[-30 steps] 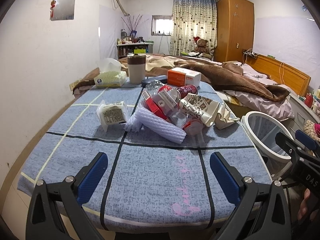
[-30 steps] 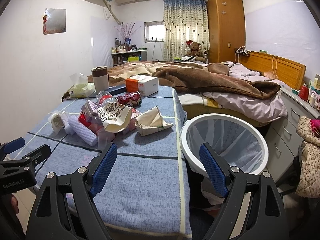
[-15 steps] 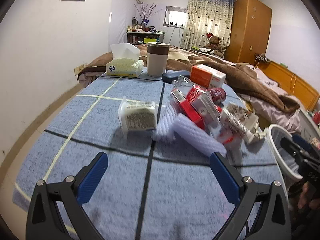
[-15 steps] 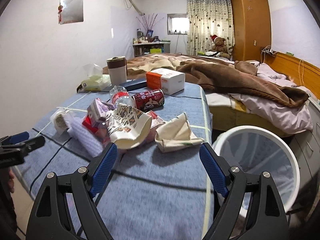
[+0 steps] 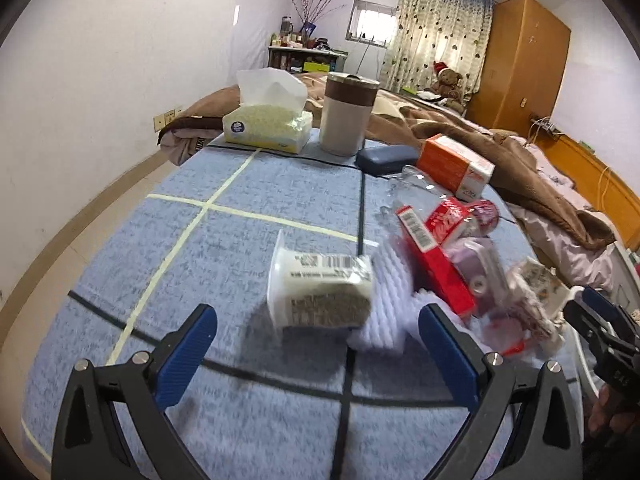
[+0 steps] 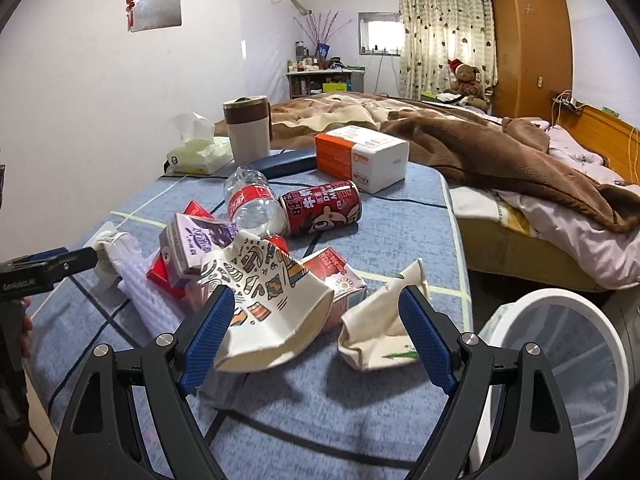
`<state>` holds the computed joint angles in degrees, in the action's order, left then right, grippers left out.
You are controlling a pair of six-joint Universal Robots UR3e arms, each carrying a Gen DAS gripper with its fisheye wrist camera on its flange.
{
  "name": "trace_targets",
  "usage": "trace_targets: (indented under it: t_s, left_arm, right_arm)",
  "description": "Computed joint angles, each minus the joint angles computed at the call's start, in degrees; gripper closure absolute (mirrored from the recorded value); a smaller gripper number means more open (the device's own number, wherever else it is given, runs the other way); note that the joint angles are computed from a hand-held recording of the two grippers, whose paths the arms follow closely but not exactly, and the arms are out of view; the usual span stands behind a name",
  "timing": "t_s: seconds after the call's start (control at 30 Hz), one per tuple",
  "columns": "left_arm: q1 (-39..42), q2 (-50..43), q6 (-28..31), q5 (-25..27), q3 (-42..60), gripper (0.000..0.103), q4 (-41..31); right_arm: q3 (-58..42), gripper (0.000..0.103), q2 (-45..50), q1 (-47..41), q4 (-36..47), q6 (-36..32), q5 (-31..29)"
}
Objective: Collect trash
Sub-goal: 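Grasp the white yogurt cup with the left tool while the right tool grasps the patterned paper cup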
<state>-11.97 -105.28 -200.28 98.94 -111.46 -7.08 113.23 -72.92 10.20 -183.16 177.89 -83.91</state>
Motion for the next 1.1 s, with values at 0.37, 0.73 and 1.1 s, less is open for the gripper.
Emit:
trace_targets:
  t_s: [0.37,0.73,1.1]
  left_arm:
    - [2.12,-5.38,1.36,-2.61,6.02,0.001,-2.51]
    - [3.60,-7.61,0.19,-6.29,7.99,0.035,-4.67]
    - [3.79,-8.03,-0.06,-6.37,7.95,0.041,-4.12]
  right_arm:
    - [-5.07,0.023,3.52,-1.93,4.78,-1.40,6.07]
    - [-6.50,0.068,4.64,-2.31,7.07,-2.36,8.46]
    - [-4.28,0.092,4.15,-2.49,3.02,-0.96,8.94]
